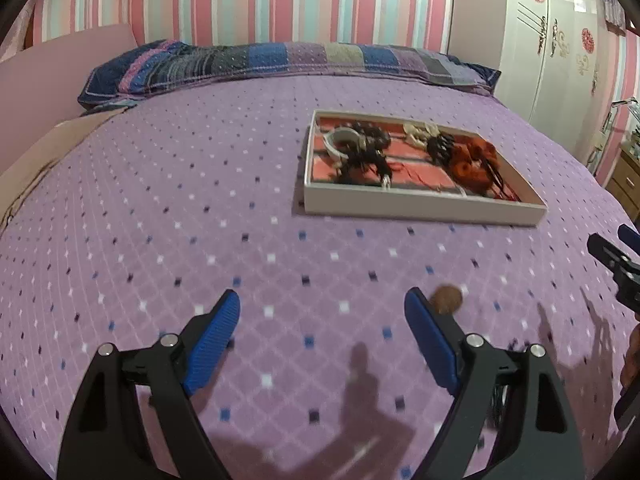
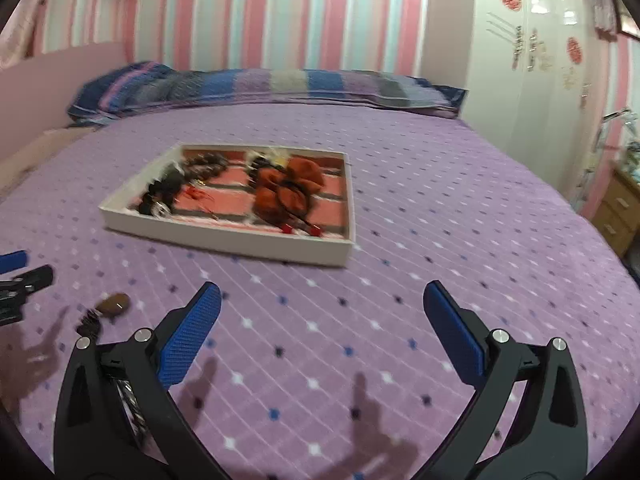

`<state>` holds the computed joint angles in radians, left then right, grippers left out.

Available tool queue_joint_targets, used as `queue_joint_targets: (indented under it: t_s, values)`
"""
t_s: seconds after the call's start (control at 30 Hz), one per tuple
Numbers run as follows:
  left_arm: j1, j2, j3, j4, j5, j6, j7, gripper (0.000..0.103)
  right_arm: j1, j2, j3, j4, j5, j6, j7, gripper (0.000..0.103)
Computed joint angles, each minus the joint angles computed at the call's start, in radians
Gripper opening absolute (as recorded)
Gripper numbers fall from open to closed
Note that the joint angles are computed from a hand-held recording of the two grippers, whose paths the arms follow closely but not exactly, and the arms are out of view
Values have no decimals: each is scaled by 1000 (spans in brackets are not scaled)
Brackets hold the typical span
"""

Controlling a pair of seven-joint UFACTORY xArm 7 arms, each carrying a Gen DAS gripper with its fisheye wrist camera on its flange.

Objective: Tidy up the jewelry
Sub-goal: 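Move both open tools back toward the pendant and leather bracelet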

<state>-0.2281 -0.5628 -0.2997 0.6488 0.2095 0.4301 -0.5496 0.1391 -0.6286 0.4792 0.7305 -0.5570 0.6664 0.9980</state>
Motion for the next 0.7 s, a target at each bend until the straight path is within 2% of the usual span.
queue_joint_targets:
  t_s: [0.13, 0.23, 0.4, 0.57, 0.7]
  values:
    - [-3, -58, -15, -40, 11, 14, -13, 83, 51, -38, -14, -33, 48, 20, -14, 98]
    - [-41, -90, 8, -74, -18, 11, 4, 83, 31, -75, 49, -35, 22, 79, 22, 99]
    - [-80, -118, 29, -101, -60, 32, 43, 83, 65, -73, 68, -29, 36, 112, 13, 98]
    - [-118, -118, 62, -94, -124, 61, 88, 83, 114, -39, 50, -14, 81, 133, 0, 98]
    - [-87, -110, 32, -78, -107, 66, 89, 84, 153, -44, 33, -28, 118, 100, 15, 98]
